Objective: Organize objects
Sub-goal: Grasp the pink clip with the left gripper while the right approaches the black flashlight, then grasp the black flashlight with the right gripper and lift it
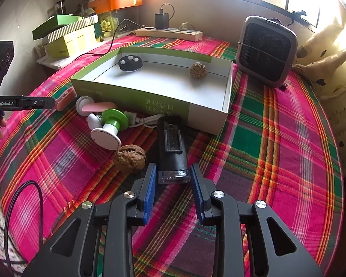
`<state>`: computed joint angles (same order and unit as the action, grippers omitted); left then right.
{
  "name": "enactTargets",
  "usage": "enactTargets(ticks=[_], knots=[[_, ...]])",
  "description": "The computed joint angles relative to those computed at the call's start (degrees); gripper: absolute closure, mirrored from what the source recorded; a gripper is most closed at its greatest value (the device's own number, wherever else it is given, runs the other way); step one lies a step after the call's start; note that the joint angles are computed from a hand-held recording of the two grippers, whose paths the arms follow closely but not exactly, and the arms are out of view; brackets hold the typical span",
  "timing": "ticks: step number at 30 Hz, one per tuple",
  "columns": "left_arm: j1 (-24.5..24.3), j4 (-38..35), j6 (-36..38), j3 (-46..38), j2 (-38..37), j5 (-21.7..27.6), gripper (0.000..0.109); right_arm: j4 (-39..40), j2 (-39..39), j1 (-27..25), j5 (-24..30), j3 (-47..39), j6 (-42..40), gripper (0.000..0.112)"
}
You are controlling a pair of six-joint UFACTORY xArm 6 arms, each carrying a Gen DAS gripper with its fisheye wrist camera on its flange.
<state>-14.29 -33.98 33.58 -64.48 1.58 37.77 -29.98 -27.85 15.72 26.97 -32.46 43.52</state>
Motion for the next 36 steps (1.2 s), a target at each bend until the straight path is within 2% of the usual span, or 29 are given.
enactTargets(ticks=[4, 19, 24, 36], knots=[[-1.74, 3.28, -1.16, 0.33, 0.55, -2.50, 0.063, -0.30, 0.47, -0.25, -0.38, -0.19, 0.34, 0.079], [-2.83, 9.23, -5.36, -2.39, 3.90, -6.32, 0.063, -1.94, 4.20, -1.16, -0.51, -3.29, 1.76, 0.073], [-3.84, 13.03, -5.92, -1.08, 3.89, -10.12, 0.063, -1.73, 4.73, -1.78, -0.87, -3.63, 1.78, 0.068], [-4.36, 13.70, -5.01, 0.43, 3.79, -13.85, 0.063, -1.90, 5.67, -2.10, -0.95, -4.39, 2.49, 0.066]])
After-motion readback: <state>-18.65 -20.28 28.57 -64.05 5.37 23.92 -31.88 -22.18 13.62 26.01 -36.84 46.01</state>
